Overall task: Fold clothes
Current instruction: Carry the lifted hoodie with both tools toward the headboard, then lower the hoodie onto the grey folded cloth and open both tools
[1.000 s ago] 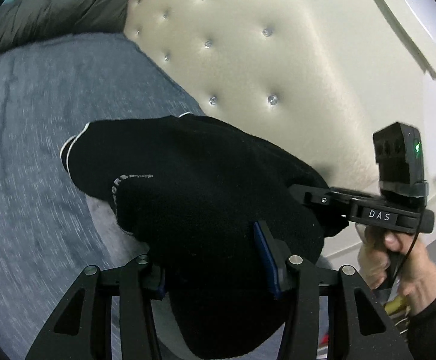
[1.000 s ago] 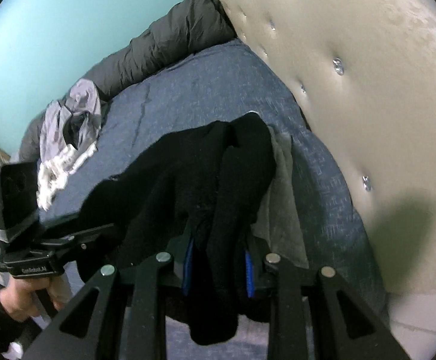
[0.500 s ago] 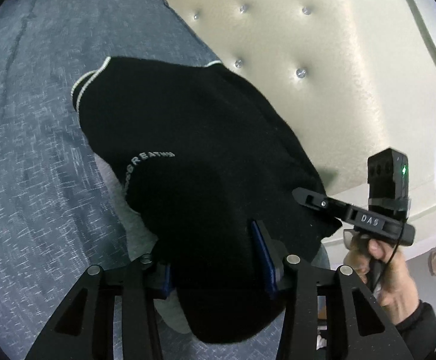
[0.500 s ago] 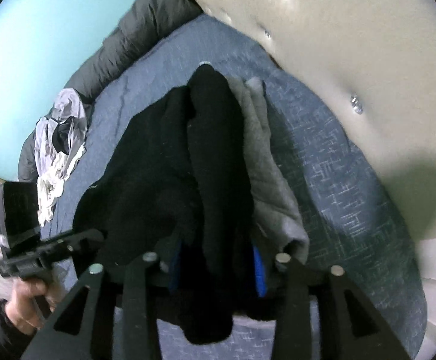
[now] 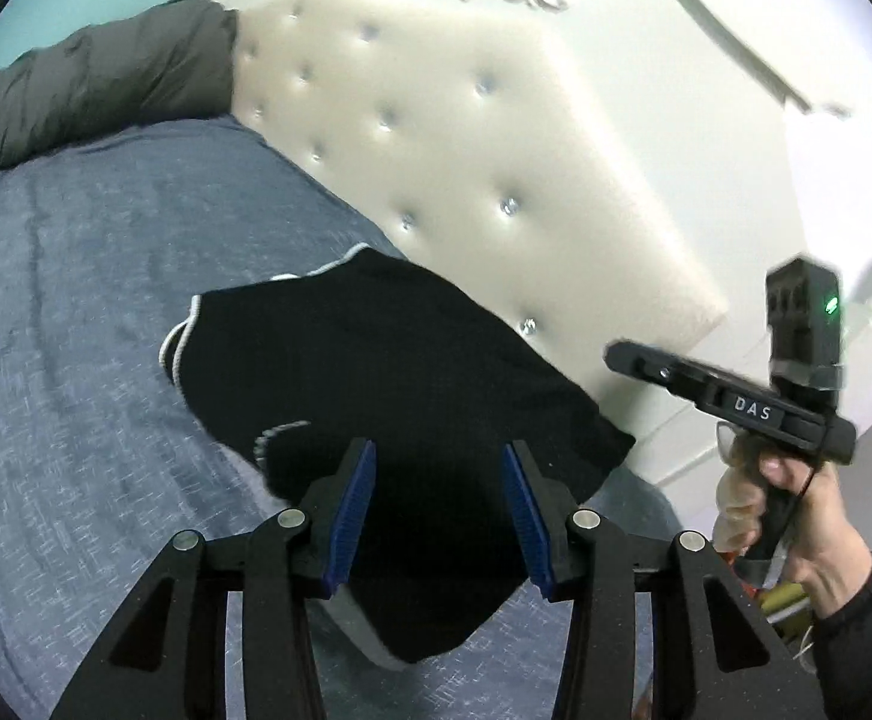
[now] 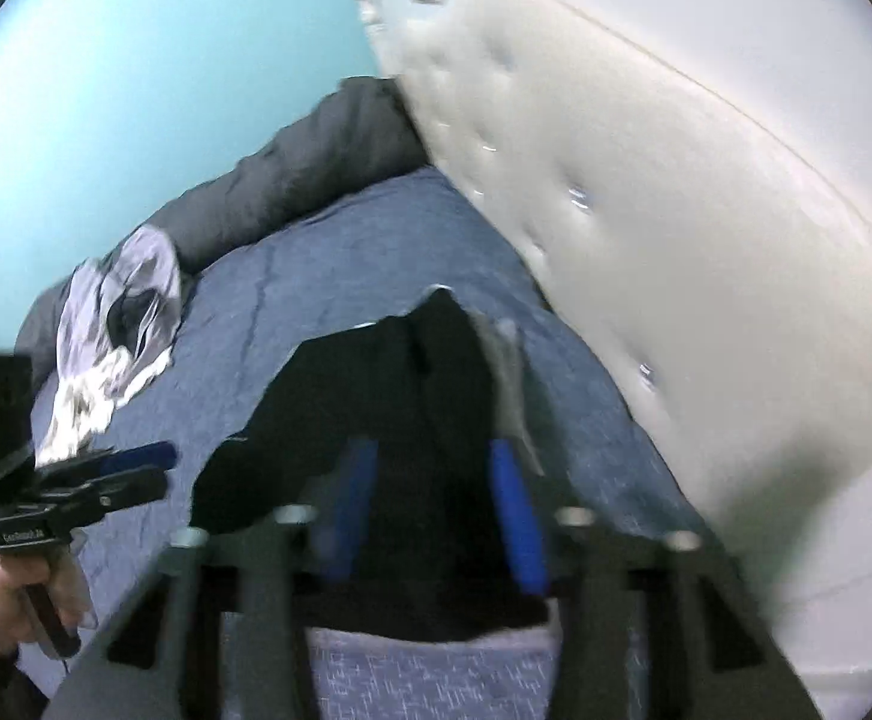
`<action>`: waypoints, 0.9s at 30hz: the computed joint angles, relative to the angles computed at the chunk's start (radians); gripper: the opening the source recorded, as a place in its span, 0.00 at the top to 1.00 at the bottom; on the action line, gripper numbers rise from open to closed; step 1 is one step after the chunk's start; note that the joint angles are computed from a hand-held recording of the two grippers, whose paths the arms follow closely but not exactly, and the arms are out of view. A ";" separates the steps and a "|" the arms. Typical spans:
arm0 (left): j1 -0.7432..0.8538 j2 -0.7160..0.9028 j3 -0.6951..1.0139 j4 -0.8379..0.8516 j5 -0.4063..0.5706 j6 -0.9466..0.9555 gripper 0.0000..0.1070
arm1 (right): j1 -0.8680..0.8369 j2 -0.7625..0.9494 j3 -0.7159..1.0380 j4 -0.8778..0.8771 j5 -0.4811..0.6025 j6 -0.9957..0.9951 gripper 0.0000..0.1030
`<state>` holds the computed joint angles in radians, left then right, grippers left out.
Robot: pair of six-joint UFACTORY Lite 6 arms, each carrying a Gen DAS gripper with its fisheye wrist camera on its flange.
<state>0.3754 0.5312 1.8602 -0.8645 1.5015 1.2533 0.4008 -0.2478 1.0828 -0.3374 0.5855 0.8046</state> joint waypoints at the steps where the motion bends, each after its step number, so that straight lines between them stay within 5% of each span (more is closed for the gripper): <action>1: -0.012 -0.030 -0.053 0.012 -0.032 0.034 0.55 | 0.010 0.016 -0.002 0.002 -0.013 0.002 0.86; 6: -0.030 -0.134 -0.301 0.049 -0.164 0.161 0.56 | 0.062 0.054 -0.126 -0.180 -0.058 0.200 0.99; 14: -0.003 -0.205 -0.479 0.010 -0.228 0.270 0.57 | 0.096 -0.044 -0.431 -0.553 -0.212 0.752 1.00; 18: 0.014 -0.221 -0.495 0.002 -0.220 0.271 0.56 | 0.111 -0.047 -0.370 -0.481 -0.160 0.700 1.00; 23: 0.041 -0.211 -0.474 0.003 -0.184 0.254 0.57 | 0.205 -0.074 -0.359 -0.563 -0.045 0.802 1.00; 27: 0.041 -0.228 -0.546 -0.019 -0.221 0.283 0.60 | 0.223 -0.038 -0.418 -0.671 -0.062 0.969 1.00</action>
<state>0.4168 0.3033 1.3146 -0.8833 1.2803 1.5362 0.6240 -0.2858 0.6646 -1.0086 0.5234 1.7733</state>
